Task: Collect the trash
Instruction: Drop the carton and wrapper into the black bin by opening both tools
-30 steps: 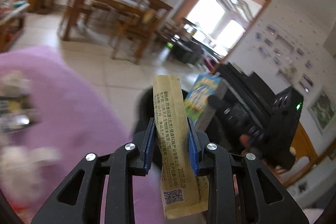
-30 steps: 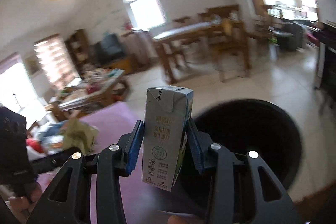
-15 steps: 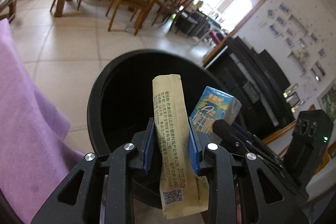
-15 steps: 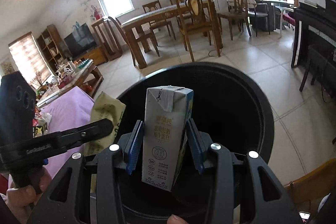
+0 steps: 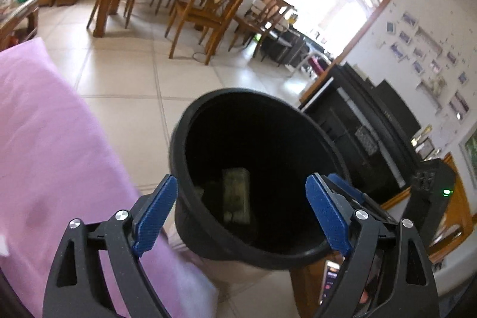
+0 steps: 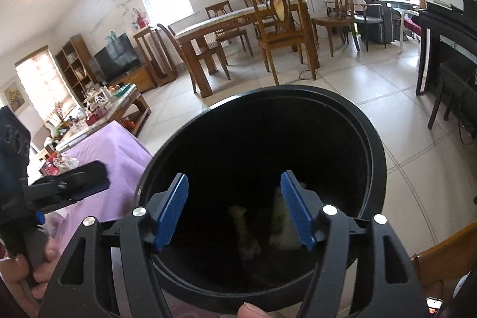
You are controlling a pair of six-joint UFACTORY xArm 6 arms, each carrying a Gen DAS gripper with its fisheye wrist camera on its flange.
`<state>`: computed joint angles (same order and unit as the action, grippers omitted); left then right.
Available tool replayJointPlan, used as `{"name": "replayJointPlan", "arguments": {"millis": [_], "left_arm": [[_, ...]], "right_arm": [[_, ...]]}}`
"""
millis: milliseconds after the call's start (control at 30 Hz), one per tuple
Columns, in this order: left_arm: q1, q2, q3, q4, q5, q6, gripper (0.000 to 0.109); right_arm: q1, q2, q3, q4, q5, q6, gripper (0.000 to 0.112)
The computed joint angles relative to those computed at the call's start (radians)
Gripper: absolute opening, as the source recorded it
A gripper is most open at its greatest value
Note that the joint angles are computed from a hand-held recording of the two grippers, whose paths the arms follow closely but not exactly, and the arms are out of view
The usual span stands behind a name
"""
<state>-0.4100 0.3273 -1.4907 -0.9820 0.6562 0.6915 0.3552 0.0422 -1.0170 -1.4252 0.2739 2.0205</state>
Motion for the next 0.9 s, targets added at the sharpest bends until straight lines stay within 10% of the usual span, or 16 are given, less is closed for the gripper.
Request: {"name": "replayJointPlan", "arguments": {"millis": [400, 600, 900], "left_arm": [[0.183, -0.398, 0.37, -0.137, -0.025, 0.222, 0.087], [0.329, -0.554, 0.514, -0.16, 0.013, 0.301, 0.087], [0.429, -0.604, 0.57, -0.132, 0.074, 0.285, 0.087]], "right_arm": [[0.089, 0.111, -0.175, 0.12, 0.002, -0.218, 0.074], [0.198, 0.213, -0.34, 0.079, 0.467, -0.421, 0.098], [0.201, 0.218, -0.31, 0.102, 0.559, -0.649, 0.098]]}}
